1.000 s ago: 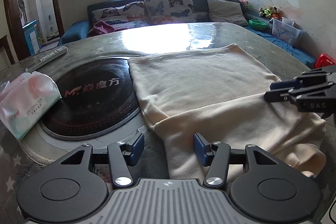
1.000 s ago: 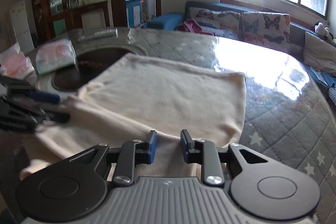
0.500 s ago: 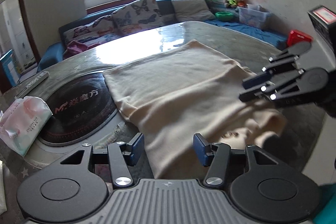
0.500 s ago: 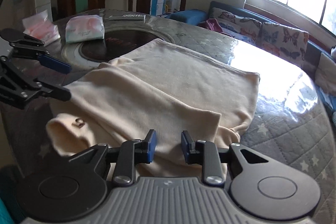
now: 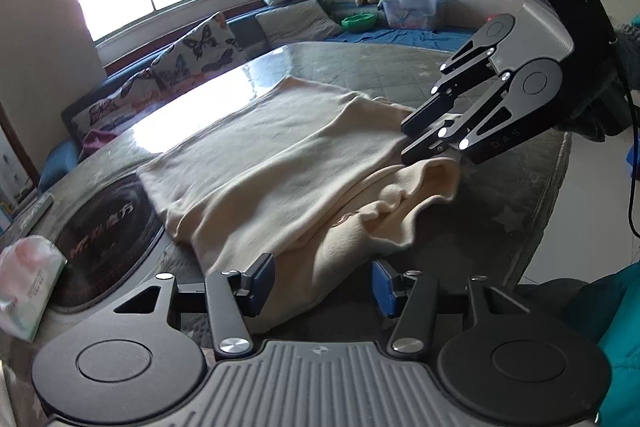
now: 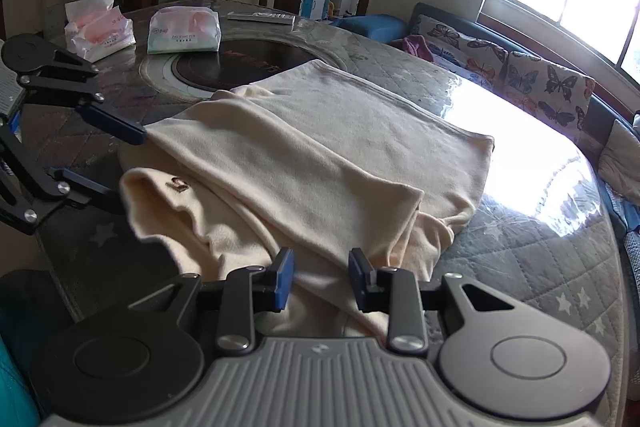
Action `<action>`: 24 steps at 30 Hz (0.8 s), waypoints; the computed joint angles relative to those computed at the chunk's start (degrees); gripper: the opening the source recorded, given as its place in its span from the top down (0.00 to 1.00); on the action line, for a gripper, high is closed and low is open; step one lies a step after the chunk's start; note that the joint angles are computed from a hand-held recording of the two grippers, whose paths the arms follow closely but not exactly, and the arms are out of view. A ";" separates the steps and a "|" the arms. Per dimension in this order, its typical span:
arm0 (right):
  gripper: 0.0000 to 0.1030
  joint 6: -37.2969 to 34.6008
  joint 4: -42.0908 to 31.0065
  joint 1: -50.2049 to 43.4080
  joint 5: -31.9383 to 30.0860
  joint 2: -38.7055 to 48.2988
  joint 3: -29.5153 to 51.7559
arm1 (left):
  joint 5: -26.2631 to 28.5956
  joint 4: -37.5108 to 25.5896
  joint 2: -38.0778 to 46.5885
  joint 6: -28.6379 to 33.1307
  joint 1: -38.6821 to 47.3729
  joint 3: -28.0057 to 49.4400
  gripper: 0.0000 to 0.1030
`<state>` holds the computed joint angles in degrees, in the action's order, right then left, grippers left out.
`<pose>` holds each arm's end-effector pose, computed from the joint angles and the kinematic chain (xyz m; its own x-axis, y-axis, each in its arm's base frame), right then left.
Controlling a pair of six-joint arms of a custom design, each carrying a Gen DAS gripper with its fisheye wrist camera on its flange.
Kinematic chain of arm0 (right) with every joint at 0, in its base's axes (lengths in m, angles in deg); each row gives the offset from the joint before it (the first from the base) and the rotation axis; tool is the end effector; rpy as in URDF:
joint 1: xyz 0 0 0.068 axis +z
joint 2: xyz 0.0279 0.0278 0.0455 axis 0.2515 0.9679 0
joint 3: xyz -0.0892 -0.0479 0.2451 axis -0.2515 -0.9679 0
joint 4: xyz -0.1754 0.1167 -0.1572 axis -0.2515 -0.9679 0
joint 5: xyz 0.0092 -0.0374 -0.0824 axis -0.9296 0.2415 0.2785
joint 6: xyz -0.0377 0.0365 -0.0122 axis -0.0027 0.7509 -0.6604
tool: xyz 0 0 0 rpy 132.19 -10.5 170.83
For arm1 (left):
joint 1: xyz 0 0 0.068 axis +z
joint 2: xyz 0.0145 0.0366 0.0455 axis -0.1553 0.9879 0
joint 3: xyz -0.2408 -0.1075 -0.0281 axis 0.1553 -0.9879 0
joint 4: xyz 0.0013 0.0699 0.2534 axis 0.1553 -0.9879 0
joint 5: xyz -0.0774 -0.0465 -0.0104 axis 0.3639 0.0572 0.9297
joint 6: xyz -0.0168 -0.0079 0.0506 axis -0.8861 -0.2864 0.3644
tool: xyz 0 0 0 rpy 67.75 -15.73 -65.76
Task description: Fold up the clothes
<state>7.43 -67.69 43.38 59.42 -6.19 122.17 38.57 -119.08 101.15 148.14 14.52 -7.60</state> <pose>0.2165 0.1102 0.2131 -0.6232 -0.3486 -0.7001 -0.3365 0.9276 -0.1623 0.2968 0.1004 0.1838 -0.2091 0.6384 -0.7407 0.8339 0.5121 0.2060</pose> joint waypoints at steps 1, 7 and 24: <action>0.71 0.24 -0.31 0.12 0.13 -0.55 -0.14 | 0.15 0.46 -0.04 0.05 -0.33 -0.35 0.47; 0.69 1.43 -3.86 0.83 1.28 -5.01 -1.38 | 1.74 1.24 0.62 -0.18 -1.22 -0.97 0.65; 0.48 -5.25 1.42 4.56 2.25 -7.55 -5.91 | 5.60 0.14 3.81 -12.90 -3.13 6.94 0.91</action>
